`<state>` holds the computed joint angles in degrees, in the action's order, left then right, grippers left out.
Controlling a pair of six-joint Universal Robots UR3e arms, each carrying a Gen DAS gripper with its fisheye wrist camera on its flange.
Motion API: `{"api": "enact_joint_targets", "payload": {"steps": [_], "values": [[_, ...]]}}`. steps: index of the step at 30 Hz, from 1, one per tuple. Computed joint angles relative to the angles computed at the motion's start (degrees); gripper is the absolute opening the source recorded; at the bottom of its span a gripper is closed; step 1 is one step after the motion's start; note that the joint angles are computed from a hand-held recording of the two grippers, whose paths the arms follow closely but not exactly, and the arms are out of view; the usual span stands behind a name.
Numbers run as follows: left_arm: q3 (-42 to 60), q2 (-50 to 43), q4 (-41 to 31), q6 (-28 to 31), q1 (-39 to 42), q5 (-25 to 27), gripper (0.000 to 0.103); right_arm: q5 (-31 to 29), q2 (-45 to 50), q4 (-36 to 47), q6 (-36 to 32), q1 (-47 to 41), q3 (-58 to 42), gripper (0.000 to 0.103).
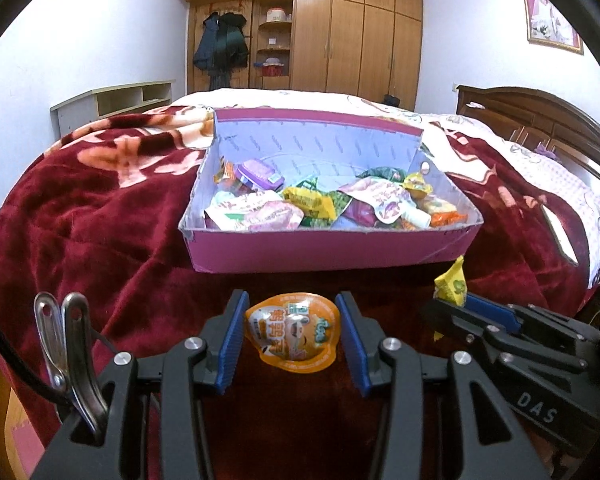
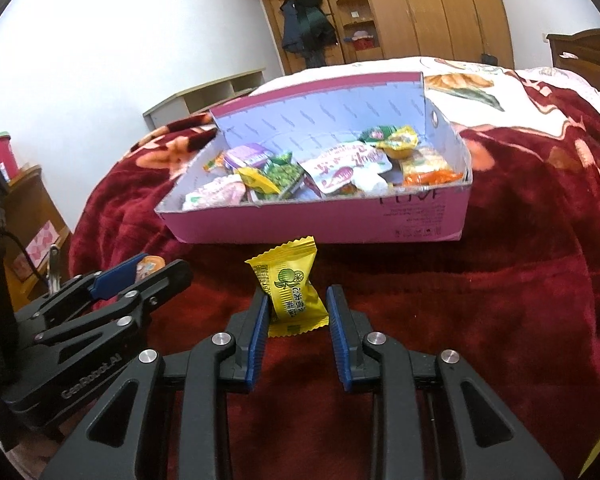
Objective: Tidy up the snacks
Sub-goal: 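Carry the orange jelly cup and yellow candy over the pink box with both grippers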
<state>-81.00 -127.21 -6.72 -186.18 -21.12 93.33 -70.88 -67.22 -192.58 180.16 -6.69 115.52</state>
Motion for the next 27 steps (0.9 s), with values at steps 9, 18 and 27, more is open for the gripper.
{"api": "enact_joint_targets", "payload": {"steps": [9, 18, 27], "values": [[4.3, -0.6, -1.9, 0.2, 0.8, -1.5, 0.047, 1.6, -2.4, 0.2, 0.3, -1.1, 0.4, 0.03], [16.0, -5.1, -6.9, 1.5, 1.6, -2.7, 0.047, 1.6, -3.1, 1.8, 0.0, -1.8, -1.4, 0.03], [37.4, -15.3, -17.5, 2.5, 1.7, -3.0, 0.047, 1.1, -2.1, 5.1, -1.2, -2.1, -6.7, 0.03]]}}
